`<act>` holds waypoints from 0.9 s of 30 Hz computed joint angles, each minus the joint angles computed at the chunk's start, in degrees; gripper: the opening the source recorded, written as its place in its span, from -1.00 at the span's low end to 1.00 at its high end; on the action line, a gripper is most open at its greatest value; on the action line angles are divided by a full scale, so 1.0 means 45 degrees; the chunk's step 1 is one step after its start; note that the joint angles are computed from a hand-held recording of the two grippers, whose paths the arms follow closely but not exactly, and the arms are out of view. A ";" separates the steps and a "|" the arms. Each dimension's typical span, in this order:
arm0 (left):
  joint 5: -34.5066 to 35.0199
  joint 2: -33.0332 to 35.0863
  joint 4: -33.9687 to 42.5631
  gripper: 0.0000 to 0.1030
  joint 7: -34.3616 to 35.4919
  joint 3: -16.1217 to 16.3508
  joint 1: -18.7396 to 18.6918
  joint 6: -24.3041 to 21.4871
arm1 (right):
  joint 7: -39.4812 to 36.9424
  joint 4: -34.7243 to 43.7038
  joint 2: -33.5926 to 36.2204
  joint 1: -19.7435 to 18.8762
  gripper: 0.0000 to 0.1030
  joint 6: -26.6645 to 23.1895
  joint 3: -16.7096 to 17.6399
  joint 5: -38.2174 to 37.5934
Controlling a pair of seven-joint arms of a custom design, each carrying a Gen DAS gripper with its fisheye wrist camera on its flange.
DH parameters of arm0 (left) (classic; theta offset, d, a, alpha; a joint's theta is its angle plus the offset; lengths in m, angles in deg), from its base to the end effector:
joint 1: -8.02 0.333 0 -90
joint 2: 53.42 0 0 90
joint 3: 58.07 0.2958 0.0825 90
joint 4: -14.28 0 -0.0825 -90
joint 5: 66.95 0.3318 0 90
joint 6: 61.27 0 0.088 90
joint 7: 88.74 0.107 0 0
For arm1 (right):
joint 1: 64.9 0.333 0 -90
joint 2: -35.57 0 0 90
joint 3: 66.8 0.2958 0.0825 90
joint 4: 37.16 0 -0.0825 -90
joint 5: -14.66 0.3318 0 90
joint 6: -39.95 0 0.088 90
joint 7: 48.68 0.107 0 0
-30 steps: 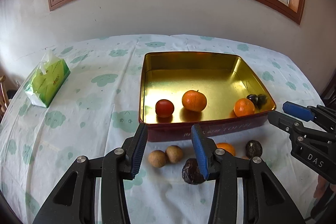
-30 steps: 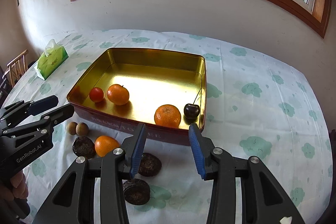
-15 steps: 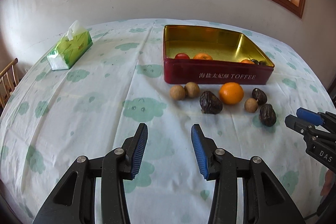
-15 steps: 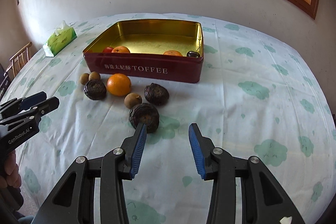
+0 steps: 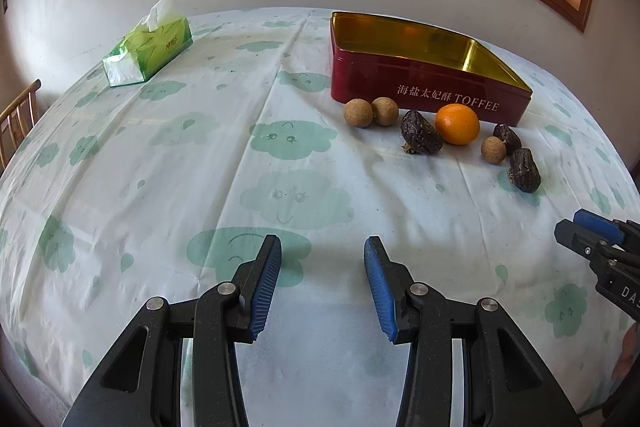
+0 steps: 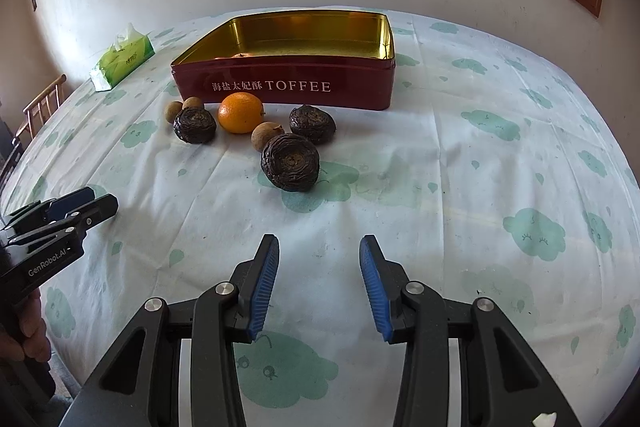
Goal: Organize fruits
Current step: 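Move the right tool toward the dark round dried fruit on the cloth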
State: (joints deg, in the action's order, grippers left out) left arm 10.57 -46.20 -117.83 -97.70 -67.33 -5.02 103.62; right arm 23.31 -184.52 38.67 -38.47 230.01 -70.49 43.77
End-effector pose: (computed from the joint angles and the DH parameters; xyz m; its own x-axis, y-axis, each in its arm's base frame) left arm 0.4320 -0.2368 0.3324 0.0676 -0.9961 0.0570 -0.7700 -0.0884 -0.6318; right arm 0.4423 0.1299 0.3432 0.1962 -0.9795 -0.0466 -0.7723 -0.1251 -0.6228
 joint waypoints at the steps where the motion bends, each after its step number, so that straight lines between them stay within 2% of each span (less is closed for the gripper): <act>1: 0.0198 0.0016 0.0023 -0.13 -0.0182 0.0017 -0.0019 -0.0024 | 0.0116 0.0018 0.0019 -0.0340 -0.23 -0.0028 0.0318 -0.0131; 4: 0.0353 -0.0013 0.0005 -0.13 -0.0332 0.0002 -0.0028 -0.0068 | 0.0615 -0.0008 0.0053 -0.1327 -0.23 -0.0002 0.1206 -0.0711; 7: 0.0536 -0.0050 0.0006 -0.13 -0.0515 -0.0044 -0.0072 -0.0273 | 0.0505 0.0046 0.0125 -0.0787 -0.23 0.0028 0.0692 -0.0597; 10: 0.0786 -0.0053 0.0040 -0.13 -0.0797 -0.0113 -0.0141 -0.0534 | 0.1009 0.0086 0.0230 -0.1727 -0.23 0.0046 0.1485 -0.1149; 12: 0.1049 -0.0053 0.0040 -0.13 -0.1098 -0.0110 -0.0125 -0.0512 | 0.1579 0.0040 0.0274 -0.2813 -0.23 0.0083 0.2430 -0.1807; 14: 0.1088 -0.0042 0.0055 -0.13 -0.1127 -0.0127 -0.0104 -0.0531 | 0.1853 0.0025 0.0312 -0.3029 -0.23 0.0043 0.2583 -0.2148; 15: 0.1093 -0.0039 0.0051 -0.13 -0.1147 -0.0135 -0.0096 -0.0528 | 0.1930 0.0022 0.0333 -0.2992 -0.23 0.0041 0.2532 -0.2251; 18: 0.1161 -0.0019 0.0065 -0.13 -0.1222 -0.0144 -0.0082 -0.0547 | 0.1826 0.0106 0.0401 -0.2188 -0.23 0.0053 0.1782 -0.2119; 20: 0.1204 -0.0011 0.0071 -0.13 -0.1259 -0.0151 -0.0078 -0.0547 | 0.1614 0.0235 0.0489 -0.1442 -0.23 0.0016 0.1122 -0.1895; 21: 0.1185 -0.0012 0.0069 -0.13 -0.1243 -0.0158 -0.0079 -0.0562 | 0.1417 0.0314 0.0541 -0.0773 -0.22 0.0000 0.0532 -0.1637; 24: 0.1239 -0.0016 0.0076 -0.13 -0.1325 -0.0168 -0.0094 -0.0611 | 0.1244 0.0473 0.0685 -0.0390 -0.19 0.0055 0.0262 -0.1419; 27: 0.1087 -0.0007 0.0088 -0.13 -0.1171 -0.0182 -0.0089 -0.0656 | 0.0888 0.0655 0.0864 0.0390 -0.15 0.0129 -0.0381 -0.0996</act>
